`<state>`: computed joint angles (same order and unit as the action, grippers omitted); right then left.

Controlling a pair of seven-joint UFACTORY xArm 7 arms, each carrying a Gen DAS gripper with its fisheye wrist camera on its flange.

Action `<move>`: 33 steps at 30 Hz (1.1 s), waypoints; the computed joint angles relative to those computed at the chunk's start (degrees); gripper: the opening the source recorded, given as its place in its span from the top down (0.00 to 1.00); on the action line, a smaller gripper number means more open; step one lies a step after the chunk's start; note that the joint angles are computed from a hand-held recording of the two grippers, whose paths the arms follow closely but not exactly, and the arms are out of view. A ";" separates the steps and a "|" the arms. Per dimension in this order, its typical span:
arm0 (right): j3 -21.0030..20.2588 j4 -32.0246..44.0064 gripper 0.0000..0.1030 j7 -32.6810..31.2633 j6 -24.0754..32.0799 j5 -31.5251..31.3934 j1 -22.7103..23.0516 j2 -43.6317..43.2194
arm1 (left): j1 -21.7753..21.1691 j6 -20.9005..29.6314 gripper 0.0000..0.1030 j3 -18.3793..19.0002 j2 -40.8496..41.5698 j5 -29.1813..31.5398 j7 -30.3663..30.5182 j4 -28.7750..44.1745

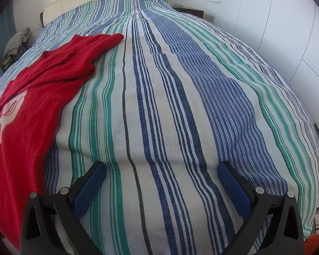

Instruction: Fold small clothes

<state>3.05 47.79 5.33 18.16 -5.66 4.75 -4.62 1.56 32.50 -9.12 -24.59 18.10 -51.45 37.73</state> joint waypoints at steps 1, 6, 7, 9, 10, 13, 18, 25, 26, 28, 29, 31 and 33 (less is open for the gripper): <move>0.00 -0.02 0.00 0.01 0.02 -0.01 0.00 -0.04 | -0.63 0.54 0.17 0.31 -2.13 -0.52 0.66 -1.25; -0.02 0.15 0.00 0.02 -0.10 -0.10 -0.03 0.17 | 0.70 4.31 0.10 -0.26 -11.90 -0.70 1.17 -6.94; -0.02 0.12 0.00 0.10 -0.20 -0.23 -0.06 0.18 | 1.80 4.52 0.08 -0.71 -12.92 -0.13 0.46 -8.01; -0.04 0.08 0.00 0.21 -0.46 -0.39 -0.11 0.26 | 3.38 4.81 0.08 -0.88 -13.92 -0.09 -1.16 -10.41; -0.04 0.09 0.00 0.33 -0.58 -0.54 -0.15 0.32 | 3.47 4.97 0.08 -0.32 -14.02 -0.97 -1.59 -11.76; 0.07 -0.47 0.00 0.98 -1.28 -1.20 -0.25 -0.02 | 3.28 4.19 0.05 0.75 -13.71 -2.80 -1.32 -13.29; 0.04 -1.82 0.00 1.05 -3.09 -1.51 -0.39 -0.72 | 2.68 7.05 0.01 -0.77 -11.06 -1.78 0.29 -11.06; 0.10 -1.81 0.00 0.93 -3.03 -1.38 -0.44 -0.76 | 2.17 7.45 0.00 0.14 -10.97 -2.58 0.02 -10.81; 0.11 -1.81 0.00 0.93 -3.03 -1.38 -0.45 -0.76 | 2.17 7.50 0.00 0.07 -10.97 -2.53 -0.10 -10.81; 0.11 -1.81 0.00 0.93 -3.03 -1.38 -0.45 -0.76 | 2.15 7.40 0.00 0.10 -11.02 -2.49 -0.27 -10.94; 0.12 -1.81 0.00 0.93 -3.03 -1.38 -0.46 -0.76 | 2.11 7.46 0.00 0.12 -11.01 -2.52 -0.29 -10.92; 0.14 -1.79 0.00 1.01 -3.02 -1.46 -0.48 -0.73 | 2.08 7.48 0.00 0.26 -10.85 -2.54 -0.19 -10.77; 0.14 -1.79 0.00 1.03 -3.02 -1.50 -0.49 -0.73 | 2.11 7.39 0.00 0.25 -10.89 -2.43 -0.21 -10.83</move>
